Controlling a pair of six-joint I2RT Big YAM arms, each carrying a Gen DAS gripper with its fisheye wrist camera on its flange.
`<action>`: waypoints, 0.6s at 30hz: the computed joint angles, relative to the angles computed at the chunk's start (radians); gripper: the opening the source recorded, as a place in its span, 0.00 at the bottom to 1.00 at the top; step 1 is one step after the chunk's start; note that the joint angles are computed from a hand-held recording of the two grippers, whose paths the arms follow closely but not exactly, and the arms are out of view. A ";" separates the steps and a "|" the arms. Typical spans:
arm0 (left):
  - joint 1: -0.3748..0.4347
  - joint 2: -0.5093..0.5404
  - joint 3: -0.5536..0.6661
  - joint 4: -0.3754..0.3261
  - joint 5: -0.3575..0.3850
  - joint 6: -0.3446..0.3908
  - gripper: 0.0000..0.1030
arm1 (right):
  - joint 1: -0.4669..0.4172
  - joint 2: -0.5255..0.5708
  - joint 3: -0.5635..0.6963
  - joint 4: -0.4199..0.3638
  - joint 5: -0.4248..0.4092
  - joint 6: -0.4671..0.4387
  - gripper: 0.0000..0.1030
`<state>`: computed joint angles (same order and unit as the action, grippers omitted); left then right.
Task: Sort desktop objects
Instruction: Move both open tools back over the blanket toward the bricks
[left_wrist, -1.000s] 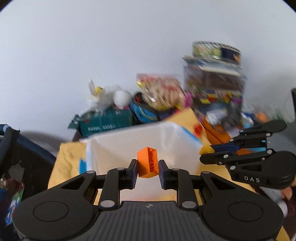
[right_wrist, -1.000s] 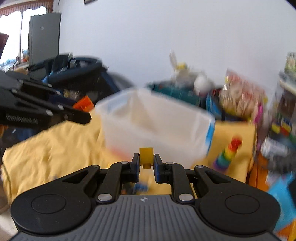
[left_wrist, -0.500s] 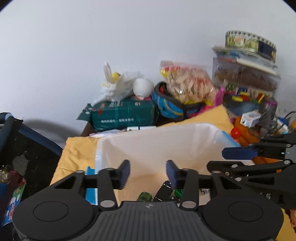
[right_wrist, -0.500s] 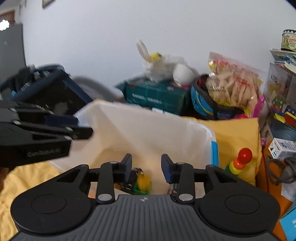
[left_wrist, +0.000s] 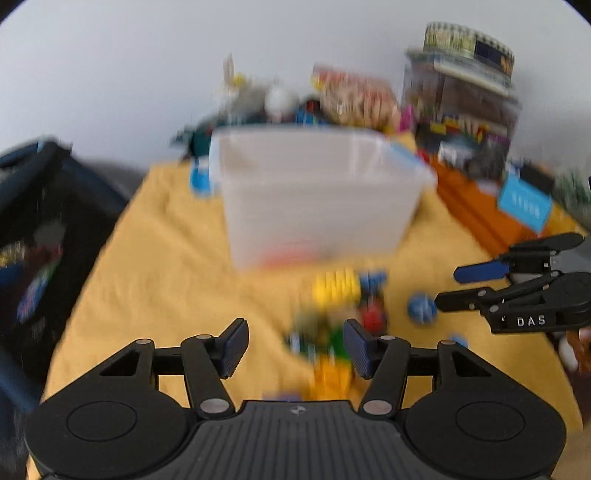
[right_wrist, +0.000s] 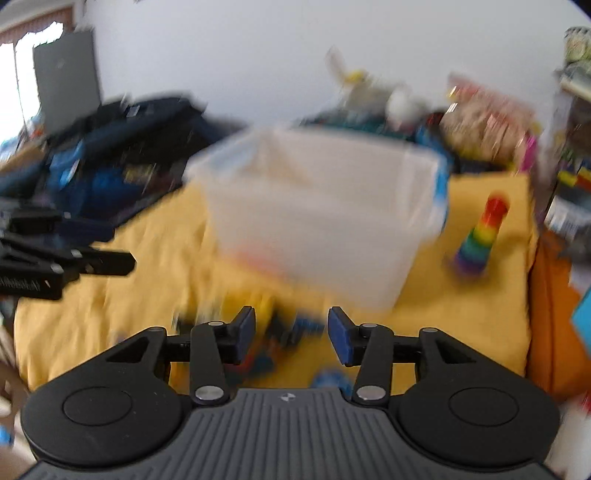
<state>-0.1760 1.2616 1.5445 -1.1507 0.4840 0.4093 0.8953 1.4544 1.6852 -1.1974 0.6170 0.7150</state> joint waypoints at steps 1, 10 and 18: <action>0.008 -0.011 -0.018 -0.023 -0.008 0.023 0.59 | 0.012 -0.001 -0.016 -0.016 -0.011 0.013 0.46; 0.047 -0.088 -0.122 -0.198 -0.005 0.197 0.58 | 0.095 -0.016 -0.113 -0.087 -0.117 0.163 0.53; 0.023 -0.082 -0.164 -0.252 -0.032 0.211 0.30 | 0.134 -0.016 -0.096 -0.111 -0.070 0.150 0.53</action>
